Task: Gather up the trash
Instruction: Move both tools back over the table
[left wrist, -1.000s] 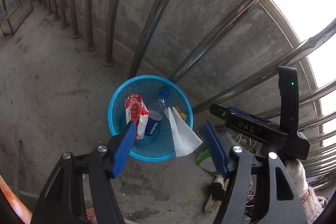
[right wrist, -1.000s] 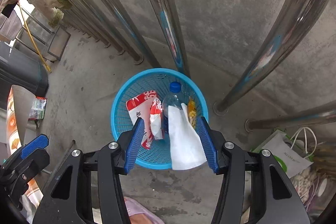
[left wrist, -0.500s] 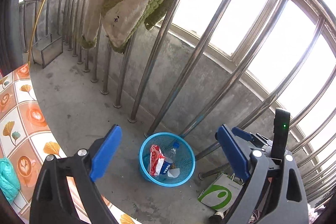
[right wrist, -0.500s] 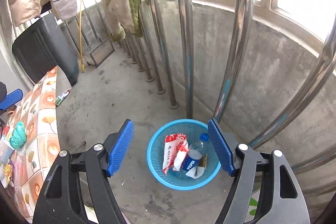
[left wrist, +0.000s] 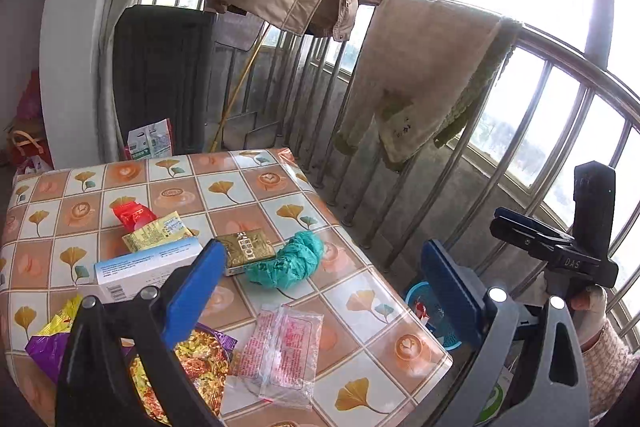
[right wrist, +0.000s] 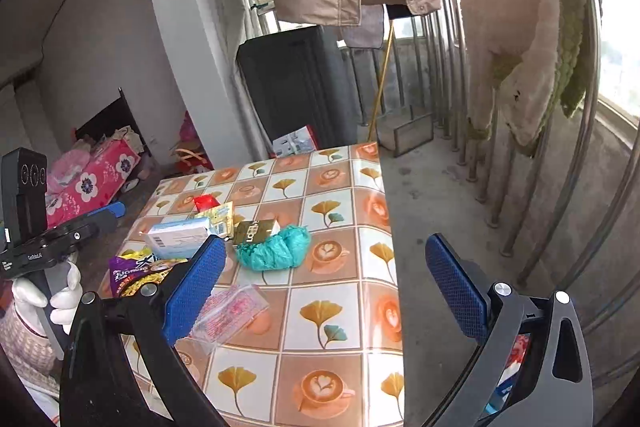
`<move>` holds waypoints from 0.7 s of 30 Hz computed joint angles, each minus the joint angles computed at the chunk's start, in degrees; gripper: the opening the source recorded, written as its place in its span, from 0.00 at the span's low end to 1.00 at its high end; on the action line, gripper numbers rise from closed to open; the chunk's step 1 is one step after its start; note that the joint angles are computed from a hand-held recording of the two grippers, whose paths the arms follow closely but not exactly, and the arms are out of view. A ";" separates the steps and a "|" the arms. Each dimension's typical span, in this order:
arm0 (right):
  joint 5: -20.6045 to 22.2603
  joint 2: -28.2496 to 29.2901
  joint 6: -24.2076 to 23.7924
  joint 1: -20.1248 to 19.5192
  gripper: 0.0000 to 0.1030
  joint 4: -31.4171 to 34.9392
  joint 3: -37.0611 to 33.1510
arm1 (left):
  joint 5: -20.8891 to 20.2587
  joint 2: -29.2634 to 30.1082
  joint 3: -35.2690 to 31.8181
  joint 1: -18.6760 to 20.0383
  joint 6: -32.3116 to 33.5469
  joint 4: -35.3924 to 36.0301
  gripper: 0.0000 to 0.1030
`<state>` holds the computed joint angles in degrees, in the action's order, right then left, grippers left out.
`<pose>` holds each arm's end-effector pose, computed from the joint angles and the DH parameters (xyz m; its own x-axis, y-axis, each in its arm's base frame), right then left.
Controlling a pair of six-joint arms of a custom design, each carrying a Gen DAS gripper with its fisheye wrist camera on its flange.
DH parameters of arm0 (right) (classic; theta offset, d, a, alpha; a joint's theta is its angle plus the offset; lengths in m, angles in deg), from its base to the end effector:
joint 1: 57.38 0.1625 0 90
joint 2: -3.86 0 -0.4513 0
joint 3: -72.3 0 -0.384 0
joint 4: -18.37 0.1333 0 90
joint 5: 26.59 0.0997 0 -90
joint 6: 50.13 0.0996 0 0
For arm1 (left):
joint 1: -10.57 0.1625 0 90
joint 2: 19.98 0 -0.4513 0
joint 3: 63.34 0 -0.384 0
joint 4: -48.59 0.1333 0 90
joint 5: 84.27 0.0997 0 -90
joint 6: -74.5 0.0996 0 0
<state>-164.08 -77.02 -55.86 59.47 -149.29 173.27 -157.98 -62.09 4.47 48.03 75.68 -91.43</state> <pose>0.2984 -0.4569 0.5243 -0.8553 0.2009 0.4776 -0.3292 0.5010 -0.8004 -0.5457 -0.6213 0.2525 -0.6604 0.7029 -0.2640 0.7371 0.5399 -0.4065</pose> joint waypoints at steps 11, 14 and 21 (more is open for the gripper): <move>17.51 4.61 26.43 -5.72 0.74 19.86 -0.69 | 7.47 -15.42 18.56 4.28 -16.34 1.22 0.88; 20.76 4.62 31.61 -7.04 0.70 21.29 -0.09 | 5.55 -16.36 19.61 5.79 -20.70 2.20 0.86; 25.96 4.93 38.71 -9.62 0.62 22.62 0.85 | -3.89 -14.91 18.18 9.97 -29.05 3.55 0.84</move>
